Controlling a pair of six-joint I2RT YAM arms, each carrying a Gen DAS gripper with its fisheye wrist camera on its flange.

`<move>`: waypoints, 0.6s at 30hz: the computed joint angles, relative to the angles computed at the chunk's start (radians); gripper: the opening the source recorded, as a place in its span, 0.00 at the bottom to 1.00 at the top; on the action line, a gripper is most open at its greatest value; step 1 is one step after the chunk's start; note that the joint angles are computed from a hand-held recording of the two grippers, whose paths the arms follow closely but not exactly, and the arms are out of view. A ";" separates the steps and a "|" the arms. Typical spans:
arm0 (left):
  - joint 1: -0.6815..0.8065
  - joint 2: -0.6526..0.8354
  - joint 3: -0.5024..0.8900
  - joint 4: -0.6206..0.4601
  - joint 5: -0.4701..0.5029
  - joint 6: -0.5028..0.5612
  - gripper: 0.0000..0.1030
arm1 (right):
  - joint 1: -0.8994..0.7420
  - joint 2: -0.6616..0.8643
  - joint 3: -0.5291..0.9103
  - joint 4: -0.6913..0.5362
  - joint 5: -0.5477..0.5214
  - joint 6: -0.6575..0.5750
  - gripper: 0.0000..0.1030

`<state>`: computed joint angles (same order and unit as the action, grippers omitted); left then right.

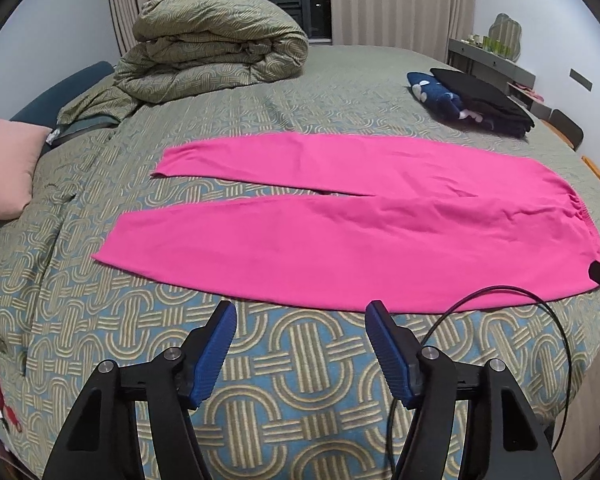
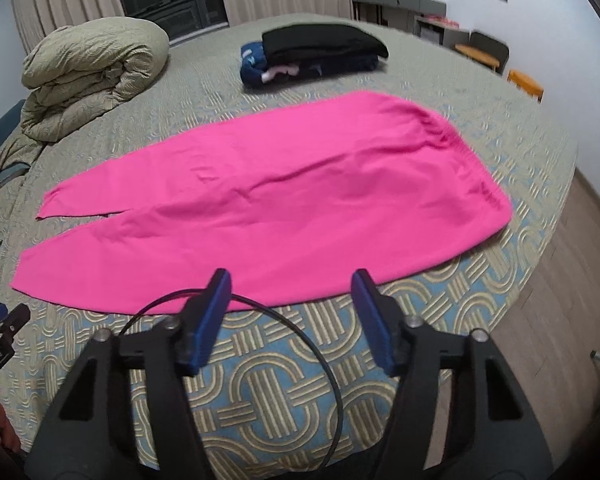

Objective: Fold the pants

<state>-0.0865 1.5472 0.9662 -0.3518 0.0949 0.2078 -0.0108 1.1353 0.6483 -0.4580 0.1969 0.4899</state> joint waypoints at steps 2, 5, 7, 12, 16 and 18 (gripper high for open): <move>0.007 0.019 0.009 0.001 0.000 -0.002 0.66 | -0.044 0.009 -0.013 0.014 -0.051 -0.007 0.55; 0.016 0.048 0.025 -0.002 0.002 -0.005 0.66 | -0.102 0.016 -0.035 0.034 -0.103 -0.010 0.55; 0.015 0.066 0.035 -0.001 -0.004 -0.005 0.66 | -0.136 0.022 -0.047 0.047 -0.133 -0.018 0.55; 0.013 0.098 0.053 0.001 -0.021 -0.004 0.66 | -0.207 0.065 -0.053 0.071 -0.210 -0.027 0.55; 0.007 0.125 0.070 0.000 -0.030 -0.006 0.66 | -0.260 0.104 -0.053 0.093 -0.274 -0.031 0.55; 0.013 0.145 0.085 -0.007 -0.025 -0.005 0.66 | -0.288 0.117 -0.058 0.108 -0.304 -0.035 0.55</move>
